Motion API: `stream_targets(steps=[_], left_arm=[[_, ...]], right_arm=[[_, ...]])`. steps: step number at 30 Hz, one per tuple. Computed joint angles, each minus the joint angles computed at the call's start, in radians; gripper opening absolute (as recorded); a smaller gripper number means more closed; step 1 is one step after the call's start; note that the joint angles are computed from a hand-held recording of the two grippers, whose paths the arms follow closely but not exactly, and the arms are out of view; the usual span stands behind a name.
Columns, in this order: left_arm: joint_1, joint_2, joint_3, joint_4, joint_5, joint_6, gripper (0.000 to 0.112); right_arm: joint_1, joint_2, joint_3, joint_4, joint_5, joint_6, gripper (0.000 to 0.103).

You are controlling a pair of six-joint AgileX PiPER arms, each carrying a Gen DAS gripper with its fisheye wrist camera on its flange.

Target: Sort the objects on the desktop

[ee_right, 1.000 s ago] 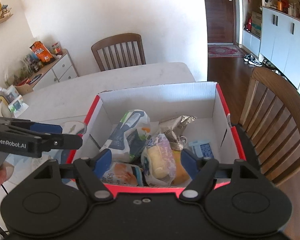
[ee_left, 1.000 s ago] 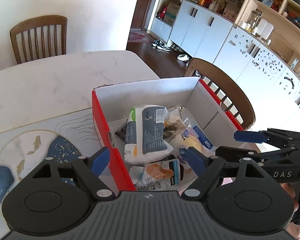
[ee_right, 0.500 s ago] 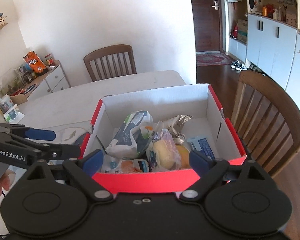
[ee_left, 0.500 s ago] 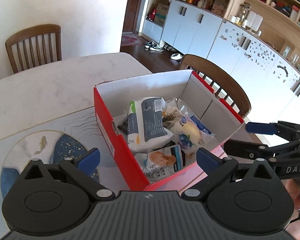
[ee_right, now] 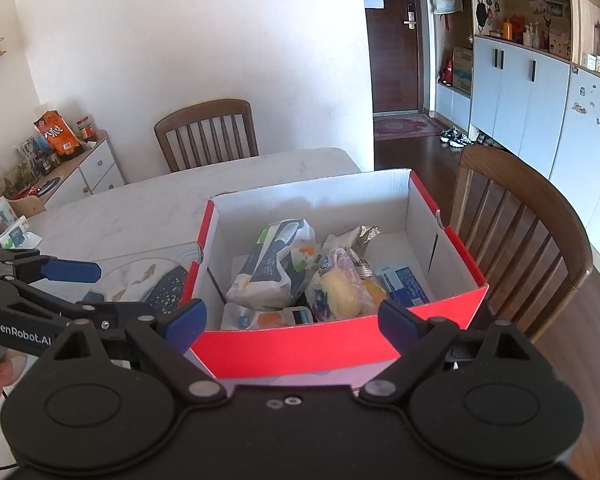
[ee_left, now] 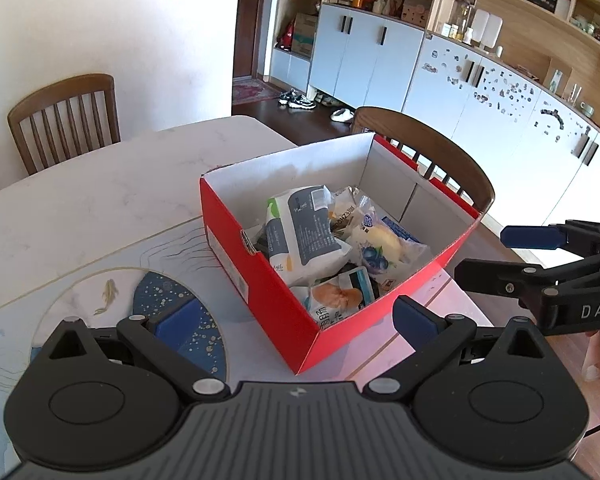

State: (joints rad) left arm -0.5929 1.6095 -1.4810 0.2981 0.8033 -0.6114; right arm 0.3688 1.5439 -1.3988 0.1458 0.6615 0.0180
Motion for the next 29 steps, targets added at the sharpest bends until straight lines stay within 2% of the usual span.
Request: stream_targets(steps=[5, 14, 29], left_arm=[[-0.023, -0.026, 0.029, 0.055, -0.004, -0.020, 0.103], [-0.021, -0.047, 0.053, 0.038, -0.020, 0.015, 0.103], [0.042, -0.080, 0.101, -0.099, -0.059, 0.139, 0.103]], right_arm=[[0.026, -0.014, 0.012, -0.047, -0.001, 0.057, 0.092], [0.064, -0.038, 0.049, -0.132, -0.006, 0.159, 0.092], [0.090, -0.016, 0.034, -0.163, 0.022, 0.213, 0.092]])
